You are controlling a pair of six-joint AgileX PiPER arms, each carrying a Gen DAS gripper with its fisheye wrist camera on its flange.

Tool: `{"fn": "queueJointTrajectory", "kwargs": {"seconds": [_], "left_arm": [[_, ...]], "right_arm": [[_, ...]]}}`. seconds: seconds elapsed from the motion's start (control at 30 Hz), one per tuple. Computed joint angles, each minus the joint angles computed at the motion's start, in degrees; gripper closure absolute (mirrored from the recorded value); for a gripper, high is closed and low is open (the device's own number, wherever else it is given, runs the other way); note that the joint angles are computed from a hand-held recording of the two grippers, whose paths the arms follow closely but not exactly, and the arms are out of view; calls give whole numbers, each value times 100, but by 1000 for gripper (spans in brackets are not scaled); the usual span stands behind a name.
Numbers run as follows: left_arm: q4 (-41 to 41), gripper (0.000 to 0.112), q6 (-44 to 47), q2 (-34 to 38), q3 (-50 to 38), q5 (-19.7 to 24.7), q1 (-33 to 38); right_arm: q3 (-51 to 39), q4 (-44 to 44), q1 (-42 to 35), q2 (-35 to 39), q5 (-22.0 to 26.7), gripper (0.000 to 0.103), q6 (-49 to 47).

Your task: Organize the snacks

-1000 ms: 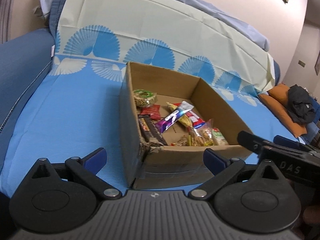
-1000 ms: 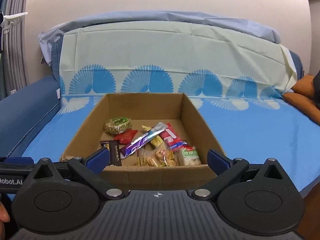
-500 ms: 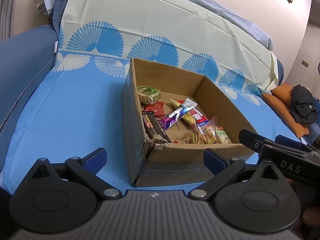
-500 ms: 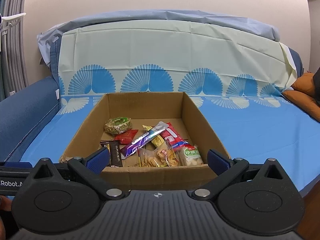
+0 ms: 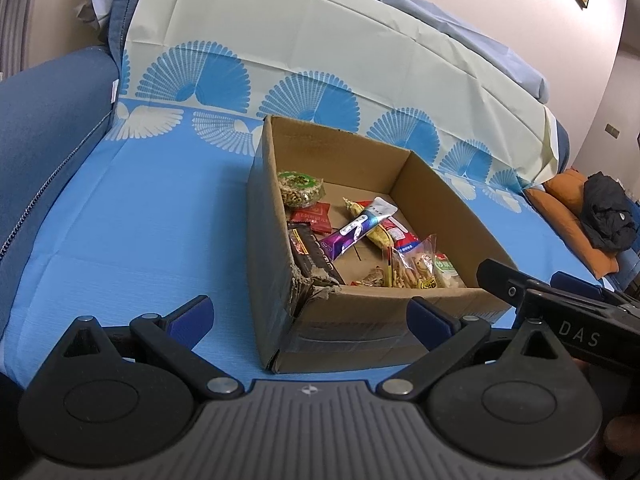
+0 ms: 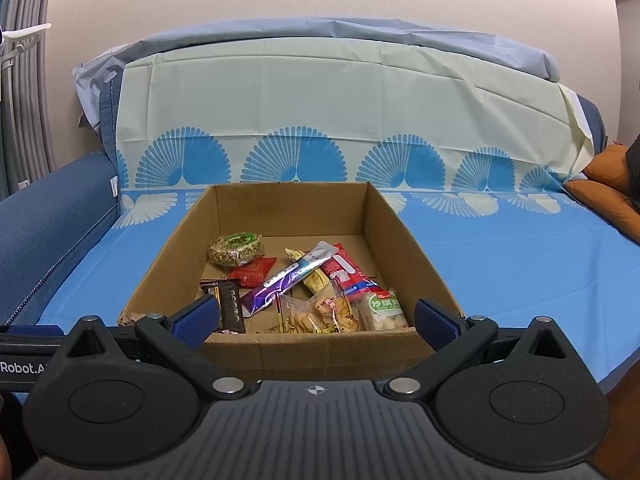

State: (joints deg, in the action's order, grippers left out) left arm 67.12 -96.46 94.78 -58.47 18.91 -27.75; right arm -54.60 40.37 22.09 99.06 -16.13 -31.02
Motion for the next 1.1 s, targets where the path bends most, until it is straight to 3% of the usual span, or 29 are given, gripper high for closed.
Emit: {"fn": "queueJointTrajectory", "kwargs": {"seconds": [1.1], "left_arm": [[489, 10, -316, 8, 37, -76, -64]], "right_arm": [[-47, 260, 16, 51, -24, 1, -235]]}}
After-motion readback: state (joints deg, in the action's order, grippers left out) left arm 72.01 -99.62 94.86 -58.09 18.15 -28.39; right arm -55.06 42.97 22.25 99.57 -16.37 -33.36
